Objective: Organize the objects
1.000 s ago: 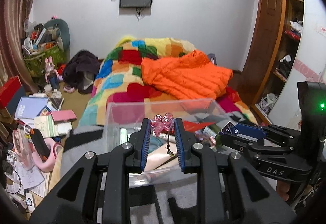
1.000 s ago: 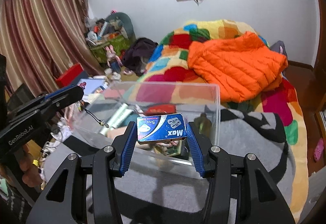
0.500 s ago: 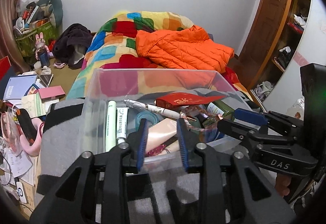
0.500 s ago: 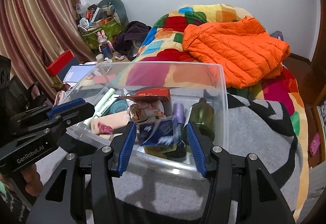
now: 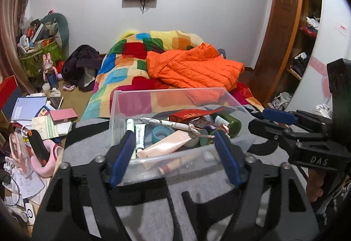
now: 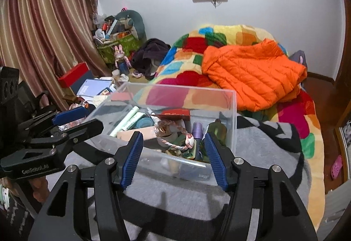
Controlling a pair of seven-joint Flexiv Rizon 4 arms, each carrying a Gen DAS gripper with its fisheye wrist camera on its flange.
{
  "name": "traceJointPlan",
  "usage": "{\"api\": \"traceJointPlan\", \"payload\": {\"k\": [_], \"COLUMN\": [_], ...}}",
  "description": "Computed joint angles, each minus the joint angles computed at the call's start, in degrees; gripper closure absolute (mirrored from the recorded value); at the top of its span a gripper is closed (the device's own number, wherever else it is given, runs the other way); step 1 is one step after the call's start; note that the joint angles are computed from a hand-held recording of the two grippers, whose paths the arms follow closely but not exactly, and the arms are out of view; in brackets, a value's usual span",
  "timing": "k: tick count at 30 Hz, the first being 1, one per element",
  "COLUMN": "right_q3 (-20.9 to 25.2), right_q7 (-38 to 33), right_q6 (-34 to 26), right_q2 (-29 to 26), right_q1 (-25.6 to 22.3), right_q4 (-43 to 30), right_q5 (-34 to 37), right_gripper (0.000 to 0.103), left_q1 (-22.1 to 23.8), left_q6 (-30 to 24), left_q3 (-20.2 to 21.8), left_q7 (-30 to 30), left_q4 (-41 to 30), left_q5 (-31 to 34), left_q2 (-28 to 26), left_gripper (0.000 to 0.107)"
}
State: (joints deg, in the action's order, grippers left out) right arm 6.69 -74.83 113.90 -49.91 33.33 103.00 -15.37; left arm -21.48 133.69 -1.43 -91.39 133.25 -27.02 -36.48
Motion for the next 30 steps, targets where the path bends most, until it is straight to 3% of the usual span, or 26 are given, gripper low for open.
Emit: {"api": "traceJointPlan", "payload": {"k": [2,4,7,18,30], "right_q3": [-0.5,-1.8,-3.8,-4.2,-3.2], "right_q7": [-0.3,-1.0,-2.9,-6.3,-6.9], "right_q6": [1.3,3.8,6.2,9.2,8.9], "right_q2": [0.8,1.5,2.6,3.8,3.7], "right_q1": [0.7,2.2,4.8,7.6,7.1], "right_q4": [1.4,3.0,5.2,9.3,10.1], "right_q5": [1.0,3.3,6.6,13.4,13.6], "right_gripper": [0.043,0.032,0.028,0.022,0.022], "left_q1": [-0.5,-2.0,-4.0,-6.1,-6.9], "left_q6": [0.9,2.5,4.8,9.0,9.2], "left_q3": [0.0,0.4,0.6,-1.2,-1.6], "left_q7": [-0.3,-0.2,0.9,-0.5,-1.3], "left_q4": [1.1,2.2,3.5,7.3,7.5], "left_q5": [0.0,-1.4,-3.7,-7.4,-9.5], "left_q2": [0.7,1.0,1.2,0.6,-0.3], "left_gripper": [0.022,0.015,0.011,0.009,0.009]}}
